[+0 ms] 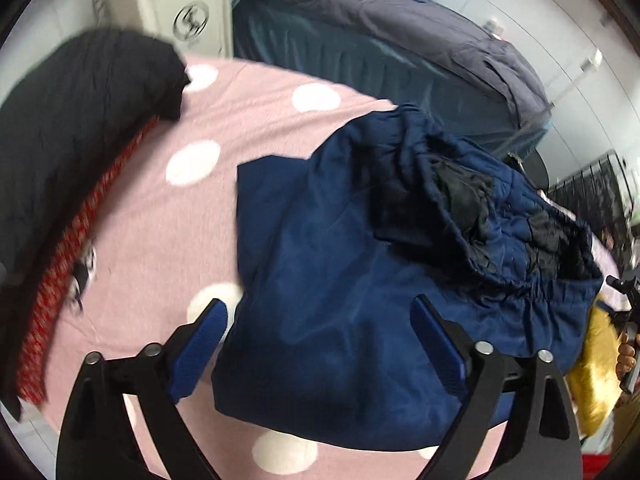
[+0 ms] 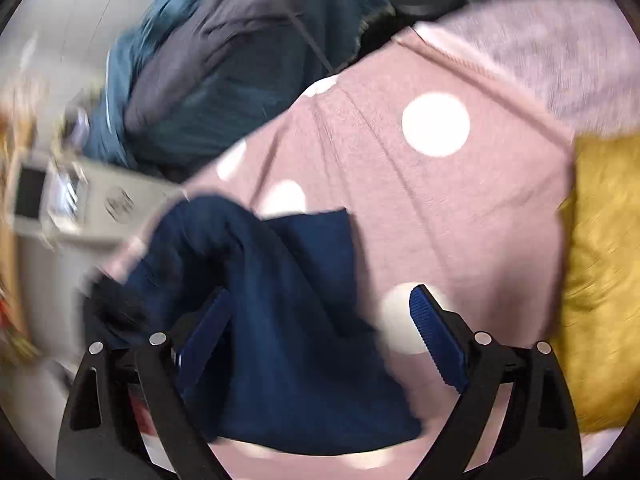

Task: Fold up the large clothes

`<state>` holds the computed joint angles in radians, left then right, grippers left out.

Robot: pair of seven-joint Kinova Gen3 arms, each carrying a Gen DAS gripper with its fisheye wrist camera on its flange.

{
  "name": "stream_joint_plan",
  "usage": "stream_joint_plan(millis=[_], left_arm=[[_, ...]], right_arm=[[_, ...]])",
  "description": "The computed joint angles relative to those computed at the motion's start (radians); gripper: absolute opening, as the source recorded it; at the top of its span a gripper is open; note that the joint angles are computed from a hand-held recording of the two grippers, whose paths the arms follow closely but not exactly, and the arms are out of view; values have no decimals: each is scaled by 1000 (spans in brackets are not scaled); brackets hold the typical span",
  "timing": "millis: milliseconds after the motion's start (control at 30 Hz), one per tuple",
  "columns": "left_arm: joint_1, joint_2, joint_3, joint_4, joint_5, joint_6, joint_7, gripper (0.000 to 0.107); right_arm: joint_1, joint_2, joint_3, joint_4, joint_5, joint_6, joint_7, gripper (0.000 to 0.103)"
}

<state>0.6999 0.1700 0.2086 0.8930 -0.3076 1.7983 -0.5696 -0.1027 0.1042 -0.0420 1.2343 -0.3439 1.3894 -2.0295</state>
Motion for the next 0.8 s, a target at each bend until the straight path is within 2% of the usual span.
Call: stream_joint_plan(millis=[67,167,333,367,400,433,467,500,533,600,667,800], left_arm=[[16,16,7,-11,-21,27,-32,92],[20,28,6,11,1,42,-71,92],[16,52,-9,72,-14,4,-113,92],[14,57,-15,84,-18,-10,-114,88],[-5,58,-2,100,-18,-39,-109,80],[-16,65,-4,97,-4,-51,-112,64],[-15,82,-25,76,12,-48,-118,46],[-5,94,-48,51,20,-36,-122,36],[-14,93,-53,34,25,-40,-126,21],[-53,60,-59,17,18,-74,-118,18],[-111,47,-83,-14,39,-68,-104,15],[-219,41,-94,45,118,-116,-129,15]], right_arm=[[-33,-39,-24,52,48,-33,43,90],[-74,-79,-43,116,85,-90,80,90],[-124,-20,-58,111,117,-87,102,88],[-138,1,-49,100,127,-69,99,81],[-134,18,-58,87,120,-48,94,51],[-131,35,-68,75,106,-33,85,36],[-142,34,-59,77,109,-34,83,32],[-144,30,-56,66,100,-36,94,22],[-128,21,-54,59,75,-43,104,17],[-90,-7,-34,66,7,-76,121,14],[-49,-31,-9,51,-33,-97,116,13],[-23,-4,-5,8,-19,-105,105,13]])
